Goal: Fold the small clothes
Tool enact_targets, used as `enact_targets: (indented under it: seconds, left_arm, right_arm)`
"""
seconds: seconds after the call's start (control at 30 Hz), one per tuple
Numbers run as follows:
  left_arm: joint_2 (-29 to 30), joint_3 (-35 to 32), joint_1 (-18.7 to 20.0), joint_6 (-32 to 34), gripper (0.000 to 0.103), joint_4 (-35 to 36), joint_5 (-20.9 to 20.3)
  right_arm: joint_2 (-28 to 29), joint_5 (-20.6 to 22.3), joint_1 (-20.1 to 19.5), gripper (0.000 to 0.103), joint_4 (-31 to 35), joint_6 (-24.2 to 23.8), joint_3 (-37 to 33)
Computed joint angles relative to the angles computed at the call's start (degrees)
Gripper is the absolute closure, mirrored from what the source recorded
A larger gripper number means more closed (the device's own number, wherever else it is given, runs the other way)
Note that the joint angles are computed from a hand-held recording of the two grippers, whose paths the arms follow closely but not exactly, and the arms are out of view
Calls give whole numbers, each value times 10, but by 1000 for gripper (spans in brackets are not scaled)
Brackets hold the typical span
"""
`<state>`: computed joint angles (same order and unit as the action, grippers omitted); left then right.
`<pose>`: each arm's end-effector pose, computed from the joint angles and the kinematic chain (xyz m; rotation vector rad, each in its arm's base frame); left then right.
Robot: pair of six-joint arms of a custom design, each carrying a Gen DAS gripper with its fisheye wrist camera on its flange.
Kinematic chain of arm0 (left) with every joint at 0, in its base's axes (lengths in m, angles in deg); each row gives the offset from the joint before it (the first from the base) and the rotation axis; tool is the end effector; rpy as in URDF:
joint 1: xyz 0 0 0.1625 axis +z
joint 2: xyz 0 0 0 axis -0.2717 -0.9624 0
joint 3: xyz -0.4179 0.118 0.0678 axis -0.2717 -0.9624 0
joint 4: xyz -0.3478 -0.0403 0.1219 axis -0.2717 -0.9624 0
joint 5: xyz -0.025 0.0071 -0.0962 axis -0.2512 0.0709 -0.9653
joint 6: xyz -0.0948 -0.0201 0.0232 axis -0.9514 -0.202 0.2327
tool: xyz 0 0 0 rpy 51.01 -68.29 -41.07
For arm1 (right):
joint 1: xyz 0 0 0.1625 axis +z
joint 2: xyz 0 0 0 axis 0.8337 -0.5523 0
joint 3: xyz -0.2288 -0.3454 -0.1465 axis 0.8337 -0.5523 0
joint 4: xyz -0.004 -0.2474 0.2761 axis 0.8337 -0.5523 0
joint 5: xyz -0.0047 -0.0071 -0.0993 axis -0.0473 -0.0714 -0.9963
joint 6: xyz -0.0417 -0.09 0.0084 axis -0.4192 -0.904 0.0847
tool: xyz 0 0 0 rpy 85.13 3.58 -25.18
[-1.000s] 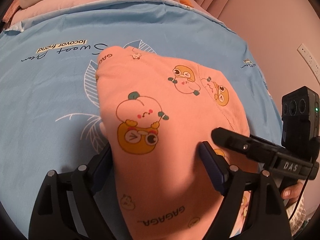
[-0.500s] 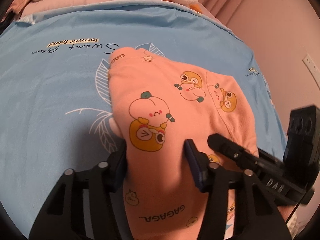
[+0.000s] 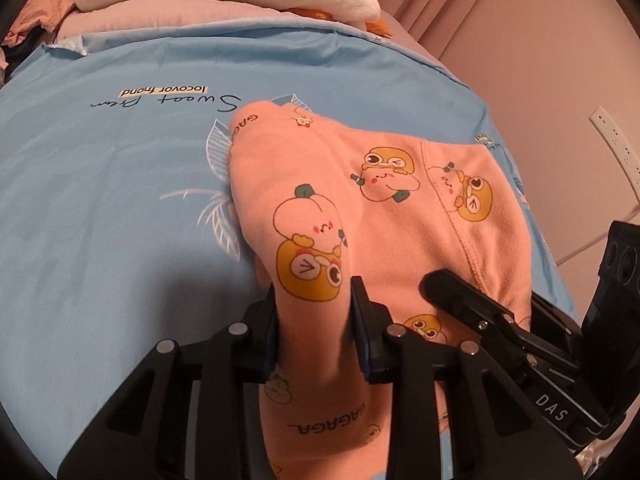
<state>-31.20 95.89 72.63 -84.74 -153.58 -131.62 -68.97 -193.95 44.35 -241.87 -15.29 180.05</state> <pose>-0.2428 -0.6823 0.1390 0.6238 2.7557 -0.5029 0.2068 -0.5749 0.2100 0.4253 -2.4933 1.0279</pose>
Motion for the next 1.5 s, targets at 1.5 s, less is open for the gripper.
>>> enact_targets:
  seconds: [1.5]
  left_arm:
    - [-277,330,-139,-160,71,-41,99]
  right_arm:
    - [-36,-61,168,75,-99,3,161]
